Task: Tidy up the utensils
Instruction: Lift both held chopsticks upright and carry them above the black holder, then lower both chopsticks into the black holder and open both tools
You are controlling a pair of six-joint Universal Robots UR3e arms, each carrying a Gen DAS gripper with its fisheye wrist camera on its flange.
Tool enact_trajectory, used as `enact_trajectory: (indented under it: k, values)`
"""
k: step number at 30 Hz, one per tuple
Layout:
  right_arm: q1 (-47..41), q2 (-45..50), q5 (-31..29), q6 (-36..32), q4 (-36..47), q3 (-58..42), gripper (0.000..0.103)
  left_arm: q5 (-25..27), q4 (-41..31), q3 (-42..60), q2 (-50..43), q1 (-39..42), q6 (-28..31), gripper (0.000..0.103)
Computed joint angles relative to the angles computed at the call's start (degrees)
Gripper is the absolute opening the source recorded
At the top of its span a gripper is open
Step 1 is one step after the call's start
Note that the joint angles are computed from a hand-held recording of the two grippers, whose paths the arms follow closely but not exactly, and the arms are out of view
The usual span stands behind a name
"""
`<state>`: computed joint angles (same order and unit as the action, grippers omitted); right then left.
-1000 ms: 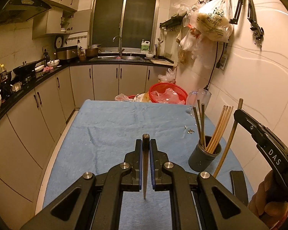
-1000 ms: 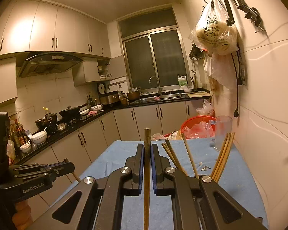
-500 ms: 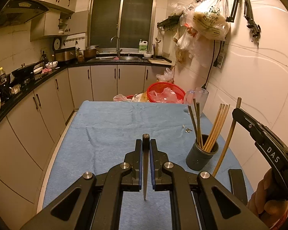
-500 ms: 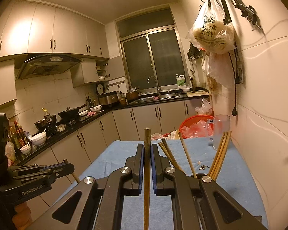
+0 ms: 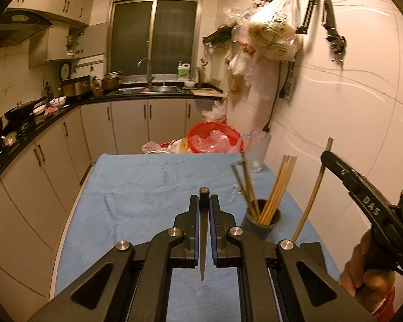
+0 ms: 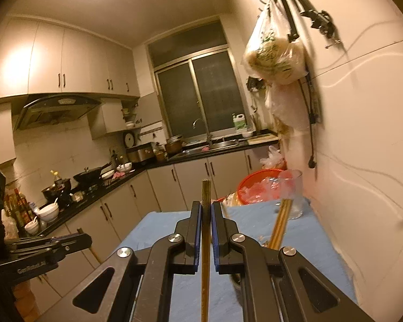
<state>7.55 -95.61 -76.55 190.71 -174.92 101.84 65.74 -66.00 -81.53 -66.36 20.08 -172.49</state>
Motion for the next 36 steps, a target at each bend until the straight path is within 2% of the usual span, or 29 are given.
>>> enact_trajectory:
  k: [11,21,25,28,31,34,36]
  values:
    - [-7.23,2.21,1.39,2.16,1.79,-6.74,0.007,1.22,-0.25,17.16,-11.19,-9.36,-4.01,0.007]
    - [-8.51,9.69,-0.41,3.65,4.57,-18.34,0.007,7.45,-0.56,37.70,-26.66,-19.26,-7.36,0.007]
    - [-8.50,12.48,-0.89,3.34,5.64,-21.70,0.007,7.80,-2.64,43.94,-31.68,-20.45,-7.55,0.007]
    - [-9.11,13.38,-0.24,3.17,5.87,-21.82,0.007,7.25,-2.45,42.06,-31.66,-19.81,-7.04,0.007]
    - [-9.88,12.89,0.91,2.74,4.97,-19.80,0.007,3.79,-2.67,35.72,-28.66,-15.91,-6.56,0.007]
    - [-11.11,12.27,2.73,2.33,4.25,-17.91,0.007,-1.44,-4.26,27.55,-25.43,-10.70,-3.52,0.007]
    - [-11.89,11.83,3.94,2.35,4.12,-17.02,0.007,-2.79,-4.77,23.02,-24.61,-9.61,-0.75,0.008]
